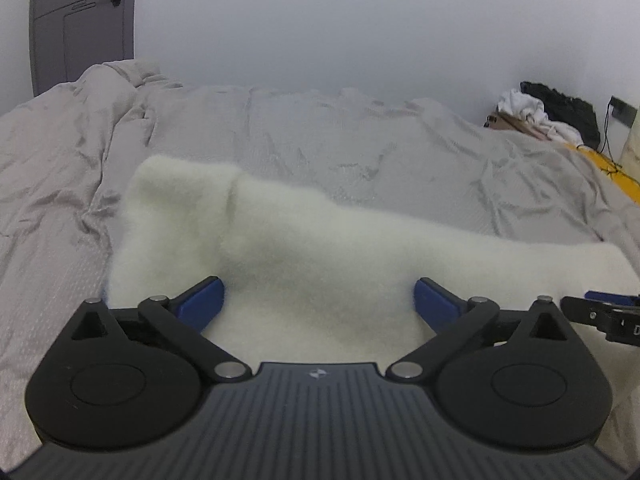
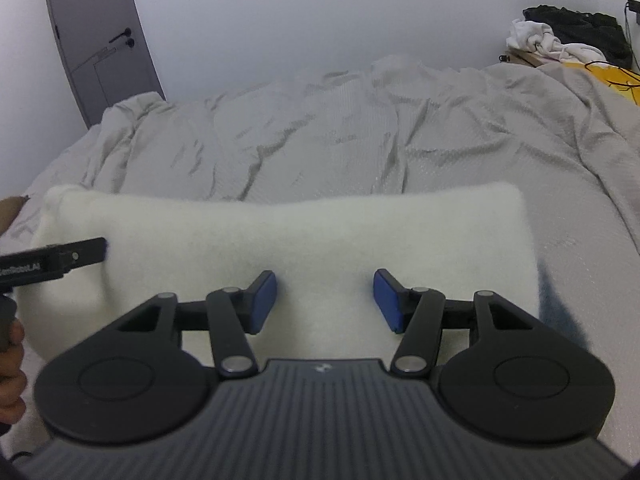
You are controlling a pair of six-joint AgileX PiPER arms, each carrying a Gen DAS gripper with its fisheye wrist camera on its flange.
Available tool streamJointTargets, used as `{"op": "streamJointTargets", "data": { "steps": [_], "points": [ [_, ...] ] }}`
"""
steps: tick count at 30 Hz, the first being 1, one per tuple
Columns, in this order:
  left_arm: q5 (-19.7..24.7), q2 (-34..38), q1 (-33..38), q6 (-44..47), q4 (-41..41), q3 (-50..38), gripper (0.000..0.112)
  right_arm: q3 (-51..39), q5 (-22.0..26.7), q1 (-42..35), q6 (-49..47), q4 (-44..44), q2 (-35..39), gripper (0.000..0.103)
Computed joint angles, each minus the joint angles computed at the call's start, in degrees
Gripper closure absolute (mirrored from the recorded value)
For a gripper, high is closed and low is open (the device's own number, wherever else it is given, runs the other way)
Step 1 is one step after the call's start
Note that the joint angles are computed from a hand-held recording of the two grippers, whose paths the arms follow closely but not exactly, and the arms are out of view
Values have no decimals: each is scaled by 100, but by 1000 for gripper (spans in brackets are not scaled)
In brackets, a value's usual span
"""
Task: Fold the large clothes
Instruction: 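Lower the held sweater bundle onto the bed and open both tools, then move both tools to the end of the rolled sweater and grasp it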
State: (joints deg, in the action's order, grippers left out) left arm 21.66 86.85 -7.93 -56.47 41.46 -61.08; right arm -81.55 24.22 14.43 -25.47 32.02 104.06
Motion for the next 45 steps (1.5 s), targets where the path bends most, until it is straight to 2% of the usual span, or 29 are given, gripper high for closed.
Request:
{"op": "streamJointTargets", "data": {
  "steps": [5,10,13,15,17,20,22,25,27,29,34,37,40,45],
  "points": [
    [68,343,60,72,-83,-326,9,-269,-267,194,465,-603,343,44],
    [-138,-104,23,-122,16,84,9,-13,-530,254,621,-596,195,44],
    [-163,-632,-81,-298,-26,502,9,220,-543,180,516,-172,-48,44],
    [-99,-1016,-203,-582,94,811,9,442,-517,113,264,255,-284,38],
    [46,-1388,-329,-693,-13,1066,9,773,-528,54,-162,757,-620,33],
    [436,-1892,-726,-1129,178,1346,9,1281,-491,-27,-561,1254,-1179,31],
    [882,-2103,-1120,-1500,424,1416,9,1579,-350,-124,-857,1746,-1520,28],
    [1061,-2412,-1461,-1737,375,1579,9,1845,25,-313,-1156,2314,-1833,24],
    [1094,-2603,-1642,-2004,347,1740,9,2035,317,-456,-1312,2661,-1967,9],
    [1126,-2747,-1758,-2185,222,1885,9,2169,705,-634,-1450,3062,-1988,0],
    [879,-2877,-1612,-2067,-378,2096,9,2330,1662,-1027,-1293,3815,-1679,0],
    [655,-2802,-1345,-1820,-766,2099,9,2340,1767,-1002,-1055,3958,-1443,0],
    [406,-2705,-1062,-1557,-1166,2134,9,2273,2075,-1014,-959,4343,-985,0],
    [-64,-2438,-487,-427,-2495,2182,9,2103,2202,-972,-964,5210,-283,0]
  ]
}}
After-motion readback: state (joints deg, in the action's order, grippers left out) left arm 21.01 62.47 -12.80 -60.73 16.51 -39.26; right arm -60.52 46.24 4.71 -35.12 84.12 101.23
